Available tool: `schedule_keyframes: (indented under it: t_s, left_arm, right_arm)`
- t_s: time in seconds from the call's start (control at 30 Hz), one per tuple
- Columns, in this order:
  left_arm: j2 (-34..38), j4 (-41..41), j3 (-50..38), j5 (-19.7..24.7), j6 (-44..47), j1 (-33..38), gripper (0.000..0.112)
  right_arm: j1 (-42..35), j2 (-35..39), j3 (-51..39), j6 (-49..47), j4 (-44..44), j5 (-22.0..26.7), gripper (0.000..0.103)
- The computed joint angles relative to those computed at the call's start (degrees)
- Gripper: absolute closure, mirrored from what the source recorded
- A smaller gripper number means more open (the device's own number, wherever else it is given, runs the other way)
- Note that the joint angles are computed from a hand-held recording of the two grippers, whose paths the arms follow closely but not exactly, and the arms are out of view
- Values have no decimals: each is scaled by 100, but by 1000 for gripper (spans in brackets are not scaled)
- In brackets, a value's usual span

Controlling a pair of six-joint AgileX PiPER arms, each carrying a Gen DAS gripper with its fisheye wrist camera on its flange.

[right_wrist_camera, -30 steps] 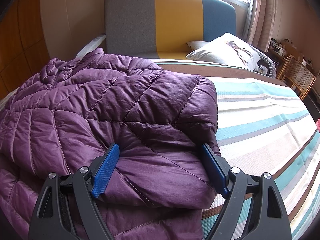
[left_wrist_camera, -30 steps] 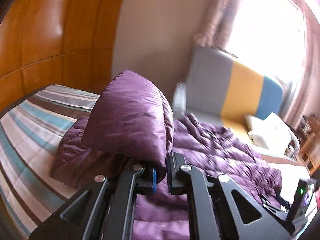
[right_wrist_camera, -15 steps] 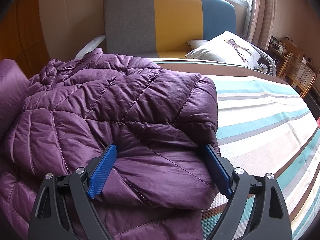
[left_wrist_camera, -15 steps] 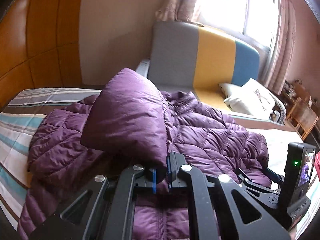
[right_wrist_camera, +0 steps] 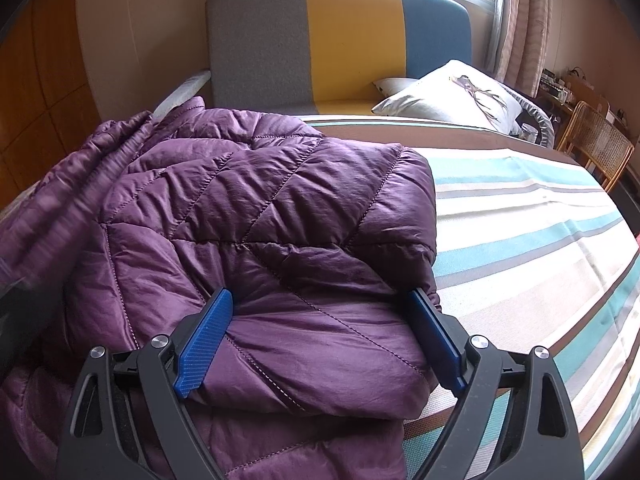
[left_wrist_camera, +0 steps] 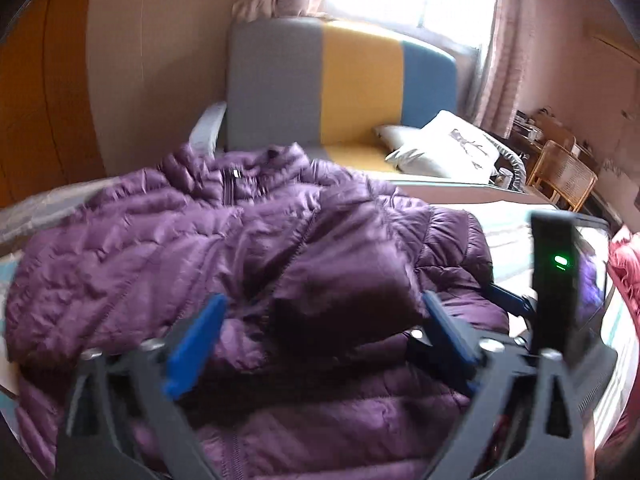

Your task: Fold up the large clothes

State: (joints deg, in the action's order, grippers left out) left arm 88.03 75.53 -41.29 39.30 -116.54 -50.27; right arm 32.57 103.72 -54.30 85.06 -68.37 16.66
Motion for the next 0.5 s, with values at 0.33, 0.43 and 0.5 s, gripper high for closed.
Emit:
schedule_keyframes:
  t_s: [0.33, 0.43, 0.5]
  left_arm:
    - [-1691, -376, 1182, 872, 325, 99, 11]
    - [-2340, -344, 1728, 746, 295, 601, 11]
    - [-2807, -126, 2129, 178, 233, 1129, 11]
  right_arm:
    - [19, 31, -58, -147, 144, 101, 11]
    - [21, 31, -54, -137, 140, 103, 11]
    - [29, 32, -54, -145, 153, 112, 11]
